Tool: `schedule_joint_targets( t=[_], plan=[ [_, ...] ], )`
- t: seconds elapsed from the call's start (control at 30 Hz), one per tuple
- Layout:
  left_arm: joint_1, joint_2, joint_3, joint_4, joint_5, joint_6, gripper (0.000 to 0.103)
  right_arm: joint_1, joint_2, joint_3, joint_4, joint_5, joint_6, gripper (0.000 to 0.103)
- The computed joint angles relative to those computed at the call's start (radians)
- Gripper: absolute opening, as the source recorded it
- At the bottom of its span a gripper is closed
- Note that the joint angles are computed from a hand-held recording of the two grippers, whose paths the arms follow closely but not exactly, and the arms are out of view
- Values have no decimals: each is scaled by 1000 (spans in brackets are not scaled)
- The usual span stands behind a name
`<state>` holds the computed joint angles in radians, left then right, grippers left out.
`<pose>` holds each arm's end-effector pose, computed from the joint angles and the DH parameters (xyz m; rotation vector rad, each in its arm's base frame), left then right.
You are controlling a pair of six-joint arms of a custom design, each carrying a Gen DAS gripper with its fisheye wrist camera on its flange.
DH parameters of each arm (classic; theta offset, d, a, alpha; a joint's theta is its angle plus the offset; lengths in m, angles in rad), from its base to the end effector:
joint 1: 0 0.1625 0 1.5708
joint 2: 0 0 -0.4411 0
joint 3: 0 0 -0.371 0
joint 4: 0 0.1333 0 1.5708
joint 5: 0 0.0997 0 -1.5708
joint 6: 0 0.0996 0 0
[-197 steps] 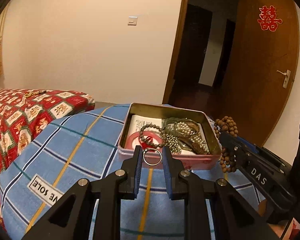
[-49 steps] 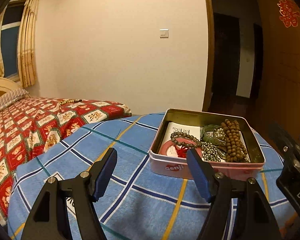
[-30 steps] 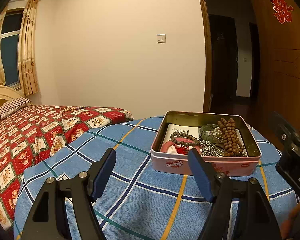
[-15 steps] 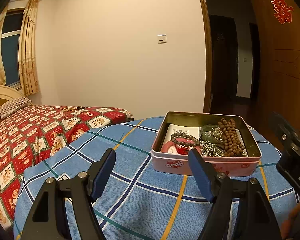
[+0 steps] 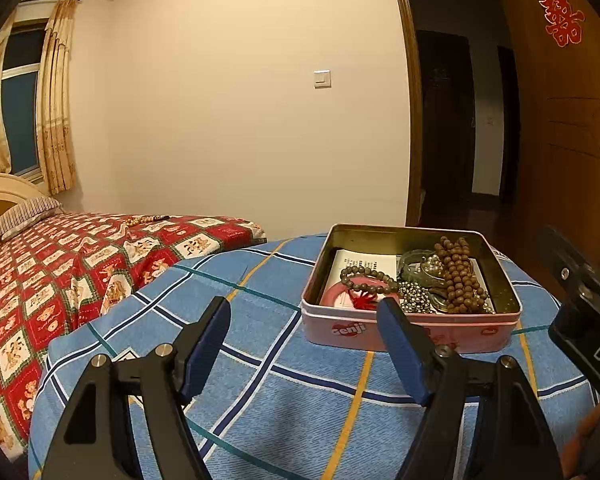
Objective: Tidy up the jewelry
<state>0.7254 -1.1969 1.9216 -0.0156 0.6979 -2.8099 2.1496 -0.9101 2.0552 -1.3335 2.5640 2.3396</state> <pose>-0.1771 -0.4372 0.2098 0.8339 2.1041 -1.2461 0.3131 -0.3879 0.0851 0.1890 -1.7026 1.6348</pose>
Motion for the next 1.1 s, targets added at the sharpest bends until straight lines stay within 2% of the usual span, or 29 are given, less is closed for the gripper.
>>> schedule_joint_targets(
  t=[0.33,0.53,0.63,0.73,0.87,1.1],
  plan=[
    [1,4,-4,3,-7,-8,78,0,-1,0,0,0,0,102],
    [-1,9,-6,2,-17,0,82,0,-1,0,1,0,1,102],
    [-4,23,-17,22,-34,-26,88,1,-1,-1,5,4,4,102],
    [0,22,-21,37,-20,-55,93,1,-3,2,8,5,8,102],
    [6,13,-19,41,11,-67,94,1,-7,1,18,6,16,102],
    [0,12,-15,34,7,-63,94,0,-8,-7,42,11,29,102]
  ],
)
